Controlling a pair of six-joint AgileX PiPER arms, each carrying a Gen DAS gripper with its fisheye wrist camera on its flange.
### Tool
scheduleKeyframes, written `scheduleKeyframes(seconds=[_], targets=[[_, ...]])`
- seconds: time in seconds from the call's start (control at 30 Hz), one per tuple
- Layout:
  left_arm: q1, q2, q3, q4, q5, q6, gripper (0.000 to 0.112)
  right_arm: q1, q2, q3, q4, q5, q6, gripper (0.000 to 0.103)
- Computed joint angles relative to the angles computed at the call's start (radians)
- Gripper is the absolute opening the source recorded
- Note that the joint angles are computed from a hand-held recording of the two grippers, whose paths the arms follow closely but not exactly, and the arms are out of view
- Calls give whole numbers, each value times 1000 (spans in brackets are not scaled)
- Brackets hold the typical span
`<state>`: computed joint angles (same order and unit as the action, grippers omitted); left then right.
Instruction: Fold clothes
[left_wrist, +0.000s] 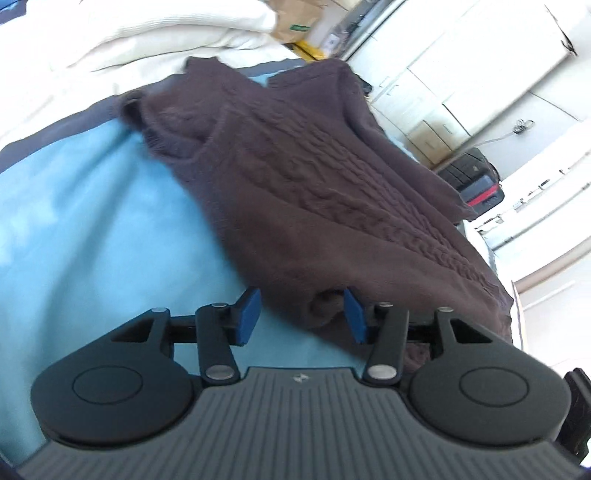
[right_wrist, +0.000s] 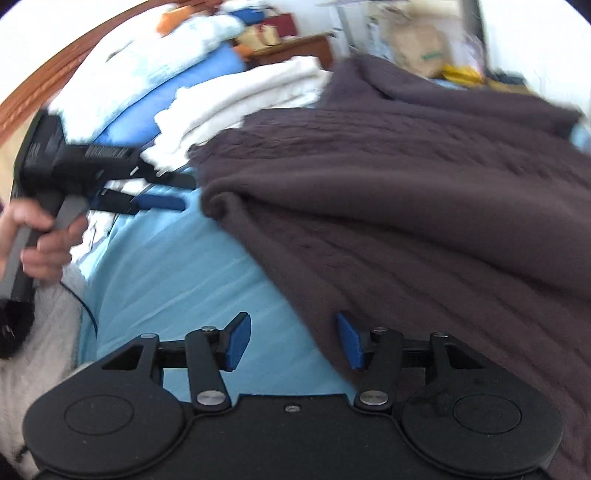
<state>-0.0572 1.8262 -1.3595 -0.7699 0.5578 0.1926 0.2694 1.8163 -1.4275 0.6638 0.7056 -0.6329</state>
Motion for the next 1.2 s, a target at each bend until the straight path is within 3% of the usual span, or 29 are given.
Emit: scheduleKeyframes(seconds=[0.1, 0.27, 0.3, 0.4, 0.47, 0.6, 0.67, 0.73, 0.77, 0.8, 0.9, 1.0, 1.13, 1.2], targets=[[2, 14, -18, 78, 5, -87, 49, 72, 90, -111, -72, -29, 45, 73], [51, 16, -49, 206, -5, -241, 50, 182, 235, -322, -260, -67, 241, 74], [63, 37, -89, 258, 22, -290, 50, 210, 245, -341, -324, -88, 290, 74], [111, 138, -268, 279, 188, -282, 50, 284, 255, -393, -586, -12, 515, 74], [113, 167, -321, 340, 207, -282, 51, 327, 264, -427, -703, 57, 607, 74], [158, 199, -319, 263, 182, -251, 51, 302, 149, -230, -571, -29, 581, 74], [196, 194, -292, 160, 192, -198, 51, 293, 127, -219, -538, -2, 554, 69], [203, 162, -252, 148, 156, -175, 51, 265, 121, -269, -423, 105, 523, 34], [206, 145, -232, 144, 136, -165, 52, 253, 108, -263, -364, 117, 519, 34], [209, 129, -213, 139, 117, -154, 53, 252, 81, -243, -344, 88, 526, 35], [226, 111, -181, 90, 89, -133, 53, 294, 30, -182, -423, -106, 571, 47], [248, 120, -182, 41, 80, -131, 53, 313, 139, -329, -555, -102, 658, 64], [266, 100, -140, -21, 21, -121, 54, 298, 352, -561, -577, -43, 818, 73], [284, 92, -106, -118, 10, -56, 54, 293, 412, -615, -496, -35, 846, 74]])
